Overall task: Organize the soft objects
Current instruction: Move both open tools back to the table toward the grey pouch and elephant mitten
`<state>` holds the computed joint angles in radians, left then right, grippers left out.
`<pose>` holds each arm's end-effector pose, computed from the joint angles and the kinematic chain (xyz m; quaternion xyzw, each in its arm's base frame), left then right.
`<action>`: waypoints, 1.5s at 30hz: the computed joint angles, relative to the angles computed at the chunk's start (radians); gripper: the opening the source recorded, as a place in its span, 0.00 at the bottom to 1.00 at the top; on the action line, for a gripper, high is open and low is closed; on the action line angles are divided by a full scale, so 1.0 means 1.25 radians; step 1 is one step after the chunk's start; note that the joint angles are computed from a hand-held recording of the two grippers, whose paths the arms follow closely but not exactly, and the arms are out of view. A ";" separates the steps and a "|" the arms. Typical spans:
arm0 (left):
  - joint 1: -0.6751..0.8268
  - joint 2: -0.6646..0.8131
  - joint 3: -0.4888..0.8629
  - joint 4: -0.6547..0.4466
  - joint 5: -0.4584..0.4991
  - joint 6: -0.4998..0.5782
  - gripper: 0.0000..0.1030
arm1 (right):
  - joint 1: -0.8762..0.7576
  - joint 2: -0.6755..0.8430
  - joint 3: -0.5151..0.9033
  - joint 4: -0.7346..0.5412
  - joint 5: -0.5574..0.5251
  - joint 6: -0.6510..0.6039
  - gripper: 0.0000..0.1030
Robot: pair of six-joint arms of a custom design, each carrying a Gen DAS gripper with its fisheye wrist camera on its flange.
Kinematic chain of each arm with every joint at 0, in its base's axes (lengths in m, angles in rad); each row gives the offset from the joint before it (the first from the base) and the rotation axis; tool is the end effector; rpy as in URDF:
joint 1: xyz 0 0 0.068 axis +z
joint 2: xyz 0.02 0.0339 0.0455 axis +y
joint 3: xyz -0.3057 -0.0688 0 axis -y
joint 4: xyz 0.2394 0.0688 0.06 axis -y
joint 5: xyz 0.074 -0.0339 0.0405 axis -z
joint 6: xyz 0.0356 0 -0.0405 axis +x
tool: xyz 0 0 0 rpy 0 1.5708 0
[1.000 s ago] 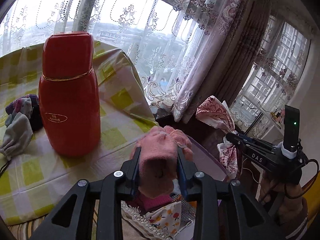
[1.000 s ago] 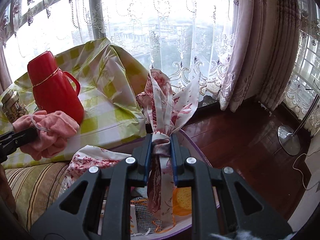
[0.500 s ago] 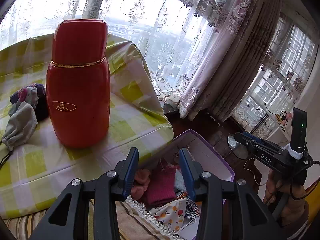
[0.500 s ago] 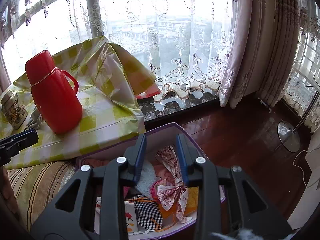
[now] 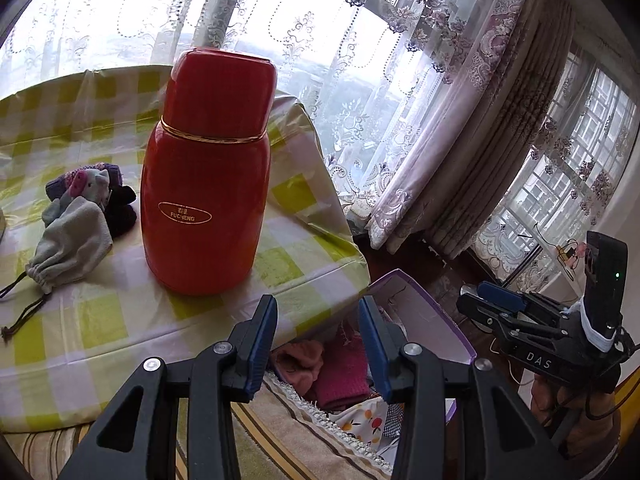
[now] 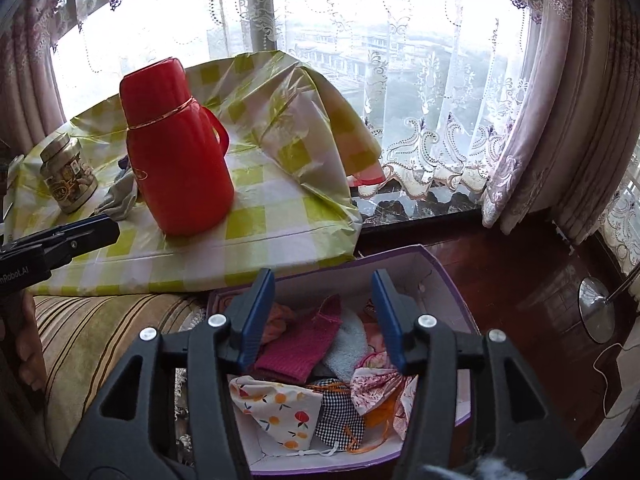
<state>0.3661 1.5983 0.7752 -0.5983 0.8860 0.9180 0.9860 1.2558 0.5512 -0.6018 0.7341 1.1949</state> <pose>0.2429 0.0636 0.1889 0.2763 0.8581 -0.3020 0.3100 0.1153 0.1309 0.1979 0.1435 0.9153 -0.0553 0.3723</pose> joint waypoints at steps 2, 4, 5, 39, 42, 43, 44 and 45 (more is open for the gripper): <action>0.022 0.019 0.017 -0.009 0.001 0.010 0.42 | 0.011 0.033 0.017 0.024 -0.006 -0.019 0.53; 0.044 0.039 0.035 -0.018 0.003 0.019 0.42 | 0.014 0.055 0.028 0.057 -0.020 -0.042 0.53; 0.054 0.048 0.045 -0.022 0.005 0.023 0.42 | 0.017 0.067 0.036 0.069 -0.026 -0.051 0.53; 0.080 0.453 0.464 0.145 -0.253 -0.043 0.70 | -0.029 0.411 0.297 0.331 -0.229 -0.377 0.58; 0.060 0.474 0.476 0.174 -0.270 -0.032 0.72 | -0.040 0.440 0.328 0.342 -0.249 -0.406 0.58; 0.053 0.482 0.482 0.183 -0.279 -0.033 0.72 | -0.042 0.449 0.338 0.346 -0.255 -0.418 0.58; 0.046 0.494 0.494 0.187 -0.286 -0.035 0.72 | -0.044 0.458 0.349 0.347 -0.261 -0.429 0.58; 0.040 0.508 0.508 0.188 -0.294 -0.037 0.72 | -0.046 0.466 0.360 0.347 -0.265 -0.440 0.59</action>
